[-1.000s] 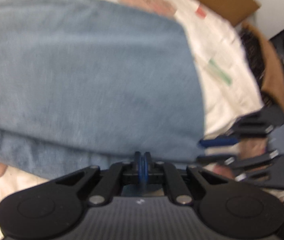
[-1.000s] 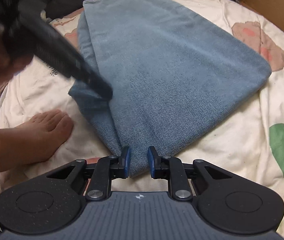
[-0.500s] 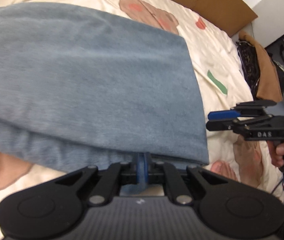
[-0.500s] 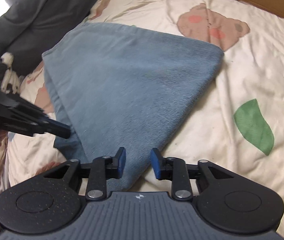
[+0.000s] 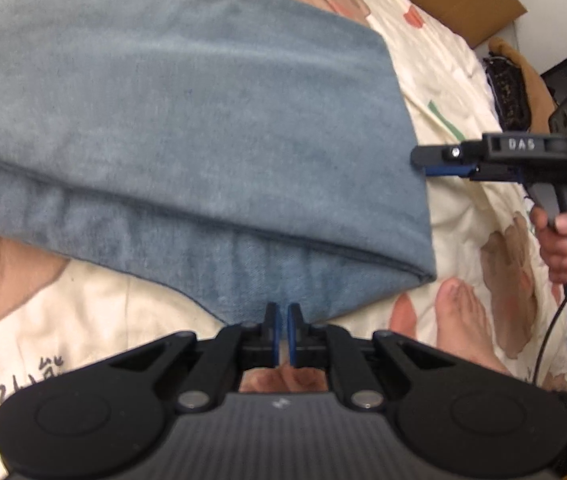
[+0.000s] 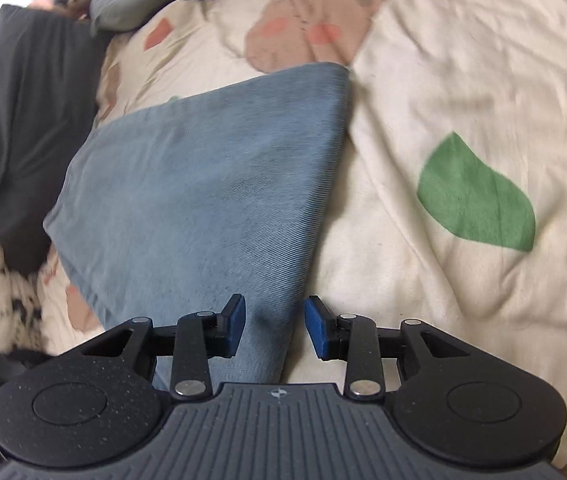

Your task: Fold clothes

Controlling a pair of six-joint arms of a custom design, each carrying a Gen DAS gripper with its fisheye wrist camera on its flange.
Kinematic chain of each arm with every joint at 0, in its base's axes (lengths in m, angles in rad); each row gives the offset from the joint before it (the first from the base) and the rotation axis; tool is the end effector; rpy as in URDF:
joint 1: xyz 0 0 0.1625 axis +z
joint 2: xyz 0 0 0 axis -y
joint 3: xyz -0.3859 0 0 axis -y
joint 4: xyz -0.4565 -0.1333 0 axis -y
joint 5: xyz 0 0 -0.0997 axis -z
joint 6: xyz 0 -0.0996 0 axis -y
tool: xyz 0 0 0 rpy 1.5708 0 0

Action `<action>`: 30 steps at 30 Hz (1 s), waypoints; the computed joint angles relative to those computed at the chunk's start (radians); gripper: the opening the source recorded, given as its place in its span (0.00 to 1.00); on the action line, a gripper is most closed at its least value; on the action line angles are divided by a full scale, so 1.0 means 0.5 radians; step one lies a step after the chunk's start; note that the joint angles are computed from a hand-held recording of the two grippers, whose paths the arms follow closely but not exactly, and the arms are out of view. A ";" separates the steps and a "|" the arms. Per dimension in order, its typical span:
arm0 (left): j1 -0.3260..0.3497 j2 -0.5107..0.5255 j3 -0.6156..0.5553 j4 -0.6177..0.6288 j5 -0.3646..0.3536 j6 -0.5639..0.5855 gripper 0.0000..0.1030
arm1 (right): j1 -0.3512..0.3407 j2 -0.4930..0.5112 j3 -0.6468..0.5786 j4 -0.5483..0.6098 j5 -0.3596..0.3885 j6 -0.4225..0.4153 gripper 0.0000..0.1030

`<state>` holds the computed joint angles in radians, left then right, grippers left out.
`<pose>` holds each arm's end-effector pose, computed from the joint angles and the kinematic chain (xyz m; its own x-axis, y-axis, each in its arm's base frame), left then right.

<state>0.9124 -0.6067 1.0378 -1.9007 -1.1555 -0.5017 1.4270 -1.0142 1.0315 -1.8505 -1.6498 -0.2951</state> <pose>-0.3656 -0.7561 0.0910 -0.9054 0.1407 -0.4005 0.1976 0.9747 -0.1045 0.0120 -0.7922 0.4122 -0.9814 -0.1219 0.1484 -0.1537 0.9619 -0.2260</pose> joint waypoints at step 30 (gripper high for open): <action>0.003 -0.029 -0.007 0.082 0.009 0.027 0.03 | -0.193 0.041 0.006 -0.121 0.668 0.535 0.30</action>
